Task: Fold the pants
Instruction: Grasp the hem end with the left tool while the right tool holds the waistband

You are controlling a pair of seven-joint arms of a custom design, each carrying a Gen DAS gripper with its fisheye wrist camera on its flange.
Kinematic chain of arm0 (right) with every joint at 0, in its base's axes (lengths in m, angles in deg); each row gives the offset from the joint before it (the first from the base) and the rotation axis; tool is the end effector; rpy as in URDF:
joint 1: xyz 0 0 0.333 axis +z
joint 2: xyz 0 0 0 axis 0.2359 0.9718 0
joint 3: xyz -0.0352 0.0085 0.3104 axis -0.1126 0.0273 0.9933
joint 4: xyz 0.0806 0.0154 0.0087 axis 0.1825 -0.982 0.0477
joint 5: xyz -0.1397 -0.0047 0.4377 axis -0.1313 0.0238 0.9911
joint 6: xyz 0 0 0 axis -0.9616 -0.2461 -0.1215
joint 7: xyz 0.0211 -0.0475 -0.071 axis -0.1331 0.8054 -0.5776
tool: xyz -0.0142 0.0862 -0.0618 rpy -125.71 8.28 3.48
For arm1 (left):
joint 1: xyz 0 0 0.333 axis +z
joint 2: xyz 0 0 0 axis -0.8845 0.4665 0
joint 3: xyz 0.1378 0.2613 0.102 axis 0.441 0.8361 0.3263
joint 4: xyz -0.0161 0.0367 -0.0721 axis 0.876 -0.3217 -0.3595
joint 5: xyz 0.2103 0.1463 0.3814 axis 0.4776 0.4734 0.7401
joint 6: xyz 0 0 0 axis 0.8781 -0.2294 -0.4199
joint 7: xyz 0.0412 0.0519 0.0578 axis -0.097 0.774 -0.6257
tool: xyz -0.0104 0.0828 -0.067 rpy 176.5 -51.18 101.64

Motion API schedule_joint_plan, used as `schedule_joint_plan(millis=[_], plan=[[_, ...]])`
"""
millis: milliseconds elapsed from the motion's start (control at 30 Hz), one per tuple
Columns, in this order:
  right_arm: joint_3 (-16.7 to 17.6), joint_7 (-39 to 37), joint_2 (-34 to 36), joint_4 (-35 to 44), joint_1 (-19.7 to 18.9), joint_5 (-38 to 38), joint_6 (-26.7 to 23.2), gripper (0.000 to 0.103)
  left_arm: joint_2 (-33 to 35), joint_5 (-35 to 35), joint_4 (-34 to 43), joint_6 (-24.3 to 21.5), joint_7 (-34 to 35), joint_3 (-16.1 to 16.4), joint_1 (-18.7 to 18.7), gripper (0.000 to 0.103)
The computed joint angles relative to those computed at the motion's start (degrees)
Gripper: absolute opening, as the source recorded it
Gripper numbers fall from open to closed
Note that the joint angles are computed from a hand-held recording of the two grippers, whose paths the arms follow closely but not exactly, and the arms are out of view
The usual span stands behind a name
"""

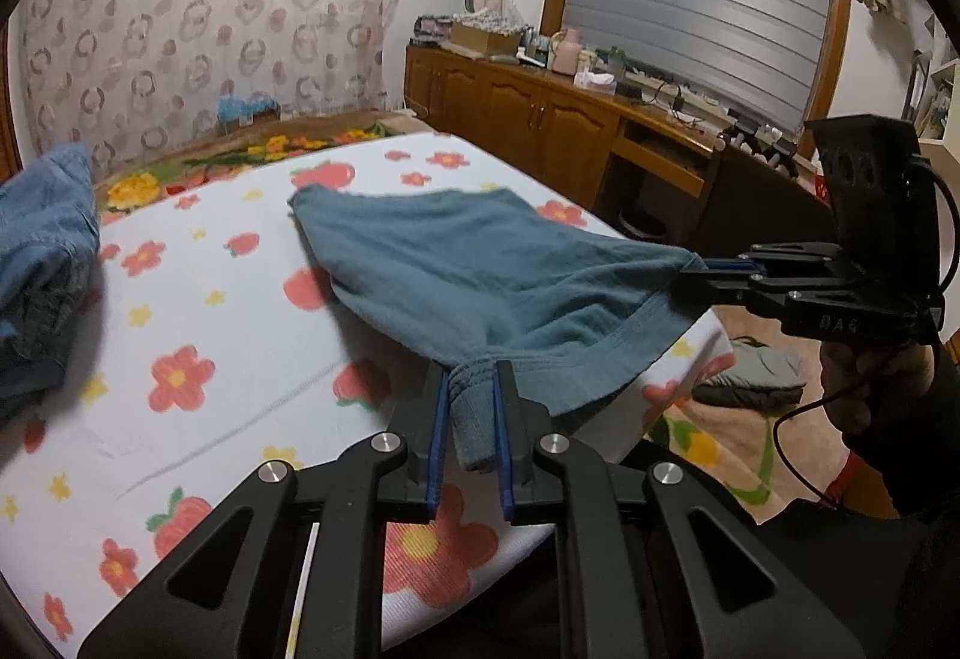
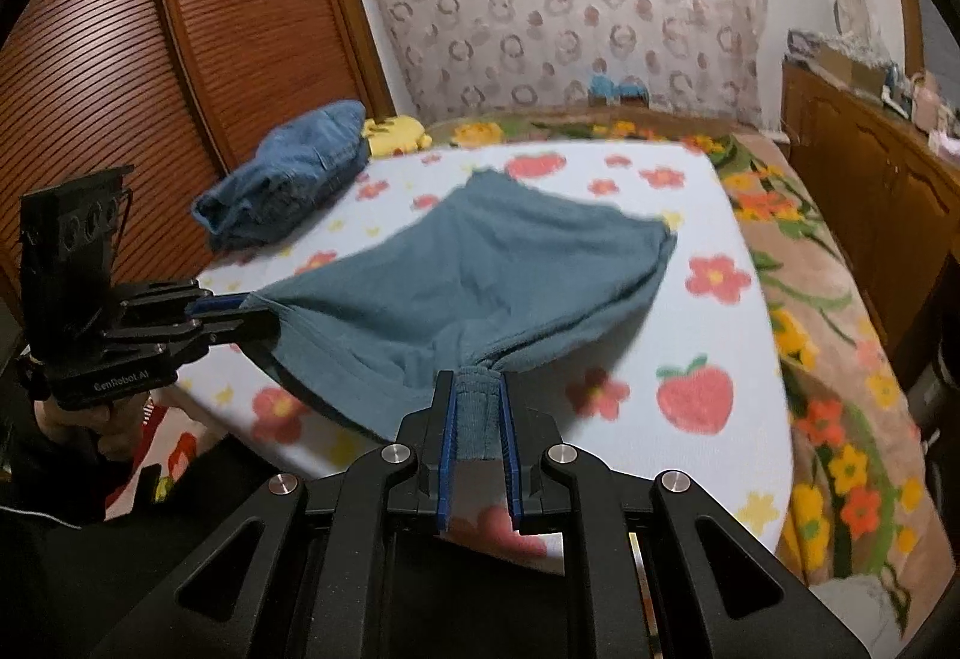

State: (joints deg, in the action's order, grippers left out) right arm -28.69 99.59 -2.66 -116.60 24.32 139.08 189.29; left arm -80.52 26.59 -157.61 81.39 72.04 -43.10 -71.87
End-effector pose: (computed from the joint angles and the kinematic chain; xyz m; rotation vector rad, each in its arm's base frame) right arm 0.6105 0.0823 0.5572 -2.0310 0.9405 -0.1753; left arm 0.5061 -0.3394 0.5062 -1.6660 1.8499 -0.9905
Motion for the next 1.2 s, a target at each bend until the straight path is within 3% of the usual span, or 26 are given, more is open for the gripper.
schedule_joint_plan(millis=[400,700,1200], plan=[[-1.19,-1.35,-1.81,-1.68,0.34,0.97,0.39,0.013,0.27,0.03,1.20,-0.32,1.18,-0.20,0.65,0.015],[1.33,-1.07,4.49,3.56,0.01,3.11,4.90,0.013,7.94,0.70,8.49,-3.21,3.19,4.12,-1.25,0.015],[5.63,0.83,12.23,11.02,-1.95,4.25,9.96,0.013,13.99,1.88,16.39,-4.91,3.12,10.08,-4.84,0.015]])
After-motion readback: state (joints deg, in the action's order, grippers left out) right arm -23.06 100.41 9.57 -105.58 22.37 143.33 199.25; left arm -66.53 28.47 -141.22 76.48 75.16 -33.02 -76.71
